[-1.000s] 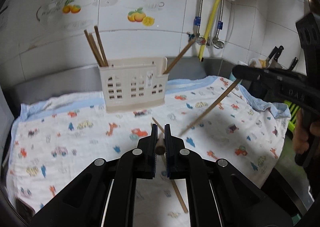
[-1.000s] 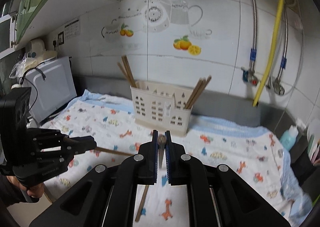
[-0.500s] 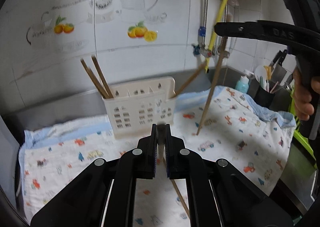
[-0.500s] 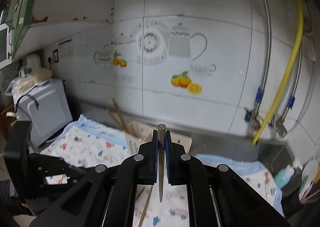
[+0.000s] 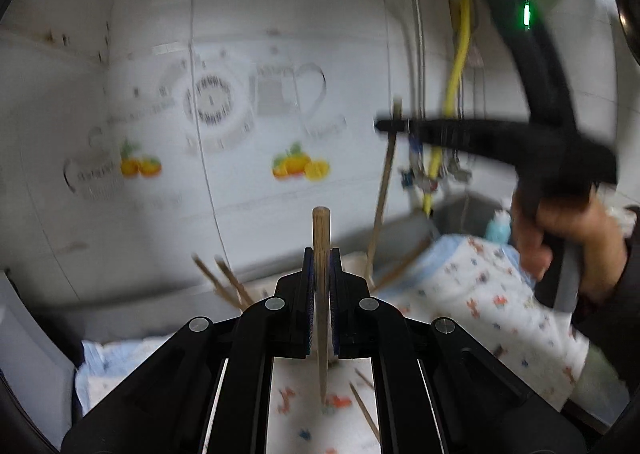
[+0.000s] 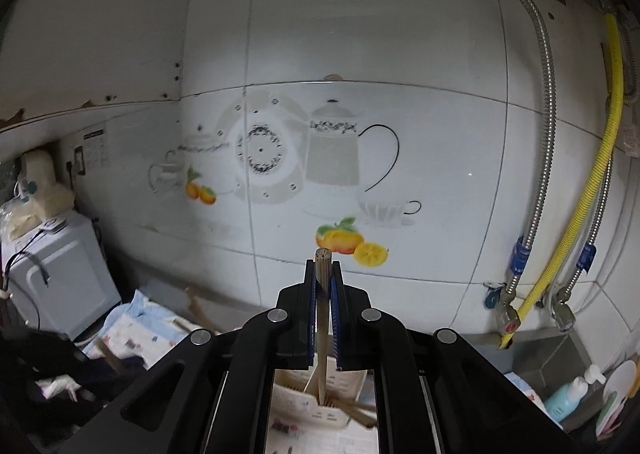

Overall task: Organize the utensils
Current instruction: 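Lift both held chopsticks and carry them above the cream caddy, then open the left tool and right tool, dropping chopsticks into the caddy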

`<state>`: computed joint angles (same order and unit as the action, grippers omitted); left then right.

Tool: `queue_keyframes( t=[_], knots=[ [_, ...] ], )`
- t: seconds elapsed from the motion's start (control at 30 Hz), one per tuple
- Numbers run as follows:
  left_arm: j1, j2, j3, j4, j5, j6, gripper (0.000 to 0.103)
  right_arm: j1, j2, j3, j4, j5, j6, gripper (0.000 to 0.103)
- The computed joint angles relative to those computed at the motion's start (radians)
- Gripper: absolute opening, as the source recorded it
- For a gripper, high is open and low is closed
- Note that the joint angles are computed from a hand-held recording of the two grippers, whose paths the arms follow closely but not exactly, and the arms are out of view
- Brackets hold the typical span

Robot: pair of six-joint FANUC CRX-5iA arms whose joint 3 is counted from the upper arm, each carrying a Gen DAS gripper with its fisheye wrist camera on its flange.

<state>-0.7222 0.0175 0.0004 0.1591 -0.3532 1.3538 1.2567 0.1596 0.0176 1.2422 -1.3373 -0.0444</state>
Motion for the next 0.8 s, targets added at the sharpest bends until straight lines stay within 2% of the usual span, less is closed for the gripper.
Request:
queue_keyframes(
  t=[0.13,0.3,0.4,0.43,0.47,0.63,0.8],
  knots=[
    [0.000,0.029,0.083,-0.077,0.023,0.076,0.005,-0.036,0.004,-0.010,-0.012,0.025,-0.018,0.006],
    [-0.003,0.099,0.218,-0.190,0.007,0.190,0.005,-0.060,0.006,-0.035,-0.047,0.061,-0.023,0.006],
    [-0.012,0.131,0.283,-0.282,-0.011,0.271,0.005,-0.068,0.003,-0.052,-0.064,0.080,-0.026,0.006],
    [-0.022,0.151,0.327,-0.364,-0.033,0.341,0.005,-0.071,0.001,-0.058,-0.072,0.089,-0.025,0.006],
    [-0.027,0.160,0.345,-0.400,-0.041,0.373,0.005,-0.073,0.001,-0.061,-0.076,0.094,-0.024,0.006],
    [-0.018,0.231,0.422,-0.432,-0.077,0.439,0.005,-0.077,-0.002,-0.080,-0.094,0.115,-0.023,0.006],
    [-0.001,0.275,0.431,-0.395,-0.088,0.458,0.005,-0.074,-0.011,-0.095,-0.101,0.125,-0.026,0.006]
  ],
)
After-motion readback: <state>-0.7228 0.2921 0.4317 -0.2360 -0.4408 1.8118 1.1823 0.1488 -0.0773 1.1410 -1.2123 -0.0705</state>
